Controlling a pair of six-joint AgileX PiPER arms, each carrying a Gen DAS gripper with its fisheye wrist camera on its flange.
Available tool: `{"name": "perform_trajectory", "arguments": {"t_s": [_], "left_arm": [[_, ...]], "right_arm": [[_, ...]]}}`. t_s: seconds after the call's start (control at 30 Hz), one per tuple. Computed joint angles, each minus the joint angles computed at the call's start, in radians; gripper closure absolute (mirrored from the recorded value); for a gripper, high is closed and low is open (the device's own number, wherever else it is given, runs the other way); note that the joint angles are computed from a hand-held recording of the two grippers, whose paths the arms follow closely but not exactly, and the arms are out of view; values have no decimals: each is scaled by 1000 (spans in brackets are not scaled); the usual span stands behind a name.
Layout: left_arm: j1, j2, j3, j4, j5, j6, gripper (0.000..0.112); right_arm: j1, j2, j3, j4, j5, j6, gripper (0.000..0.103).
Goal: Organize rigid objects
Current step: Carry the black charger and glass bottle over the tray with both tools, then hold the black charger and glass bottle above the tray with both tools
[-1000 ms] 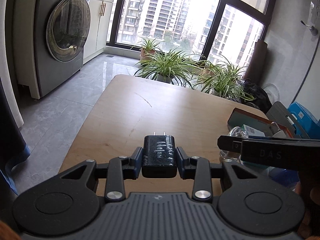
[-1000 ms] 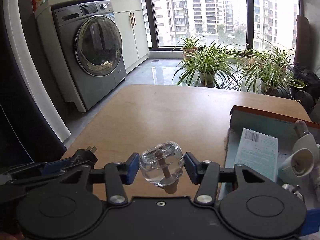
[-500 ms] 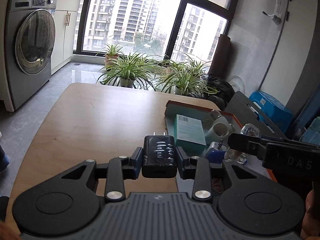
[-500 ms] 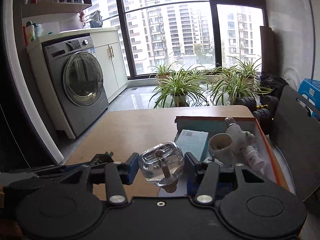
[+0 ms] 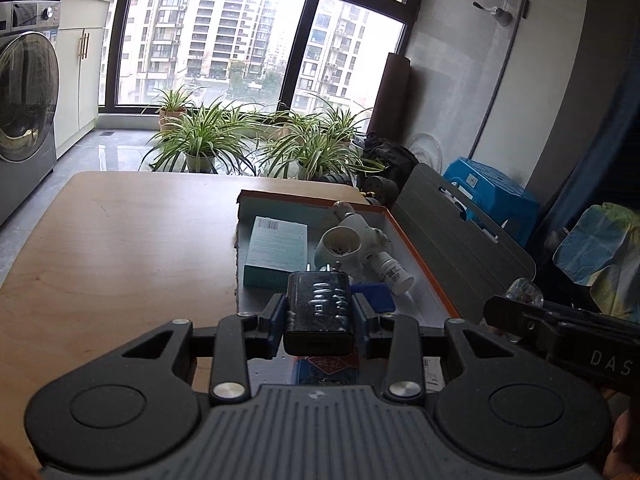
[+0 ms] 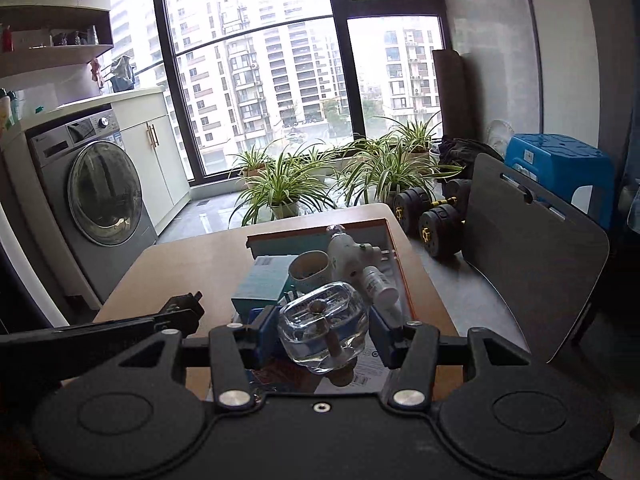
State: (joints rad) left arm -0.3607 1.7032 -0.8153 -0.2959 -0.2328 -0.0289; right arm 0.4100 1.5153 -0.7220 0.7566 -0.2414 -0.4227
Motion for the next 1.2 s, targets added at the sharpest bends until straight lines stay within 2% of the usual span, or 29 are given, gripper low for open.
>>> {"name": "perform_trajectory", "arguments": {"t_s": [0.1, 0.43, 0.6, 0.7, 0.87, 1.2], "left_arm": [[-41, 3, -3, -111, -12, 101, 76], [-81, -3, -2, -266, -9, 249, 76], [-95, 0, -13, -405, -8, 380, 76], [-96, 2, -16, -429, -4, 403, 76], [-107, 4, -26, -547, -6, 519, 76], [-143, 15, -51, -823, -29, 779, 76]], "right_arm": [[-19, -20, 37, -76, -7, 79, 43], [-38, -31, 66, -197, -8, 191, 43], [-32, -25, 58, -187, -3, 180, 43], [-30, -24, 58, -181, -4, 176, 43], [-28, -24, 58, -167, -5, 164, 43], [-30, -23, 57, -180, -5, 175, 43]]}}
